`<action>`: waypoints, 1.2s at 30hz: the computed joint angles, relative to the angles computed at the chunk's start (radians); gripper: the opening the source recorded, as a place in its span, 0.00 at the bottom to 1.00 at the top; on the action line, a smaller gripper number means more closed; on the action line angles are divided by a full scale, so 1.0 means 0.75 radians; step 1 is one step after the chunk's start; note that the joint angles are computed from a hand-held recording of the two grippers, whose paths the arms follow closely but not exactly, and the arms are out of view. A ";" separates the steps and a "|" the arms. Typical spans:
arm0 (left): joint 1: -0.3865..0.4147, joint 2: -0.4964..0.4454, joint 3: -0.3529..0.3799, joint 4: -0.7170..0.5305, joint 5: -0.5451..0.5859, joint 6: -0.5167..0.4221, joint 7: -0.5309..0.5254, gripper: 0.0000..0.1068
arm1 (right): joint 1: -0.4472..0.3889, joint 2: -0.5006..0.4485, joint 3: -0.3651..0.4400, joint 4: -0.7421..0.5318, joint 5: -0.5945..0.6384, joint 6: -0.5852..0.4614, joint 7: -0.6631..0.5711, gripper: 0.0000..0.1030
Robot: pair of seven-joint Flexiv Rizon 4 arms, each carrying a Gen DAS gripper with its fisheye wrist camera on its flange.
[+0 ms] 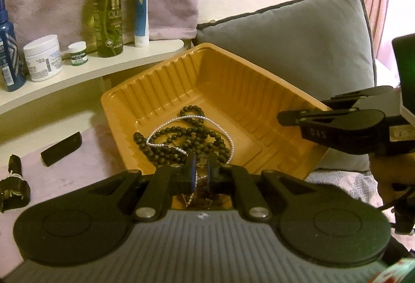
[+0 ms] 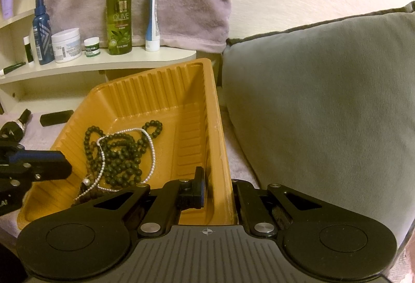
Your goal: Organize jewelry
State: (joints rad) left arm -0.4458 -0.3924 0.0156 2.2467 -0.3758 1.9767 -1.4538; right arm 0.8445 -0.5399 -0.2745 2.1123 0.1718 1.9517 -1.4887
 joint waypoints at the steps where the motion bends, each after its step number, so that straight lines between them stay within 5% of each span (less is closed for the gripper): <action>1: 0.001 0.000 0.000 -0.001 -0.001 -0.004 -0.001 0.07 | 0.000 0.000 -0.001 0.001 0.000 0.001 -0.001 0.06; 3: -0.011 -0.004 0.014 -0.005 -0.013 -0.010 0.004 0.09 | 0.001 0.000 -0.001 0.000 0.001 0.000 -0.001 0.06; 5: -0.023 -0.009 0.025 -0.009 -0.027 -0.010 0.005 0.21 | -0.001 0.000 0.001 0.000 0.001 0.000 -0.001 0.06; 16: -0.097 -0.004 0.078 0.025 -0.119 0.047 0.036 0.21 | 0.014 0.001 -0.011 0.001 0.008 -0.003 -0.002 0.06; 25: -0.257 0.000 0.147 0.128 -0.538 0.273 0.221 0.22 | 0.014 -0.001 -0.009 0.003 0.012 0.001 -0.003 0.06; 36: -0.250 0.010 0.094 0.266 -1.046 0.479 0.496 0.23 | 0.016 -0.004 -0.013 0.004 0.015 0.003 -0.005 0.06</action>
State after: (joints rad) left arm -0.6331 -0.3847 0.0863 2.4459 -1.1606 2.3357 -1.0819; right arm 0.8569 -0.5429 -0.2841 2.1156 0.1830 1.9539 -1.4927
